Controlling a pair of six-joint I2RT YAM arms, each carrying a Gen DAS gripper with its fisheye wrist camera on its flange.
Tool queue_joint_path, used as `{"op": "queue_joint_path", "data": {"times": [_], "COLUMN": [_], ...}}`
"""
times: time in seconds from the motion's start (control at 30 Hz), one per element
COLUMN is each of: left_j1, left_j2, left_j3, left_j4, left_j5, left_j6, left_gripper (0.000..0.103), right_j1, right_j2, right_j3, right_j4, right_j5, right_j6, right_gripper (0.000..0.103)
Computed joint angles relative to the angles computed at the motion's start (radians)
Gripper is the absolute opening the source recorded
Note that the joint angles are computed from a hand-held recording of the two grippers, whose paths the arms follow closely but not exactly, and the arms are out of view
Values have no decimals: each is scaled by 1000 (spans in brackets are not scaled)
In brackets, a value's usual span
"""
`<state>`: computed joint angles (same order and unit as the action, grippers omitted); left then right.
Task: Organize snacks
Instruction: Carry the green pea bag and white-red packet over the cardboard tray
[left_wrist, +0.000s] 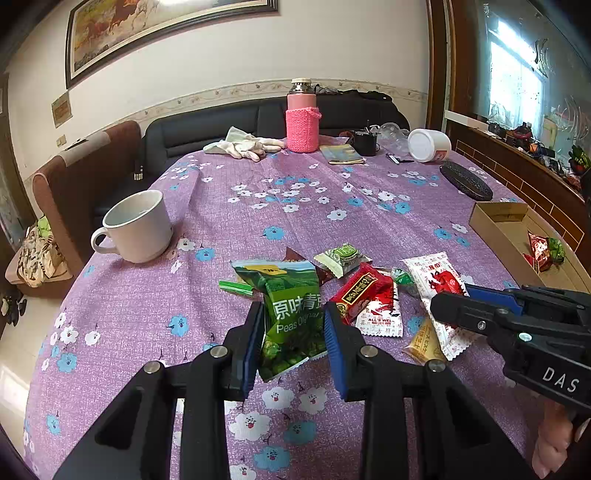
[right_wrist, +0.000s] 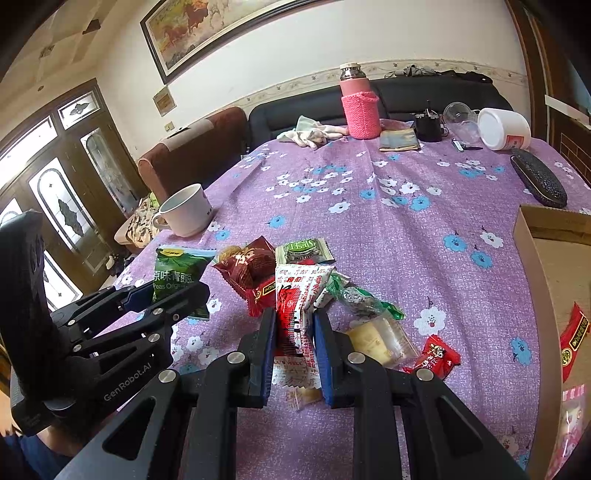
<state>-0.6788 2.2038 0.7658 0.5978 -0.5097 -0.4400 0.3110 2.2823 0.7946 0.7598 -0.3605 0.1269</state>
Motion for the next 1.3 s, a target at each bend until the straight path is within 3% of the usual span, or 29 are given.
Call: {"op": "queue_joint_path", "data": {"times": [1.3], "left_j1": [4], "left_j2": [14], "left_j3": [10], "left_j4": [-8], "left_j5": [-13], "left_j6": [2], "left_gripper": [31], "right_j1": [-129], "right_j2": [-46], "right_j3": [-33], "right_j4": [49], "right_j5": [-20], "right_j6": [100], "right_gripper": [22]}}
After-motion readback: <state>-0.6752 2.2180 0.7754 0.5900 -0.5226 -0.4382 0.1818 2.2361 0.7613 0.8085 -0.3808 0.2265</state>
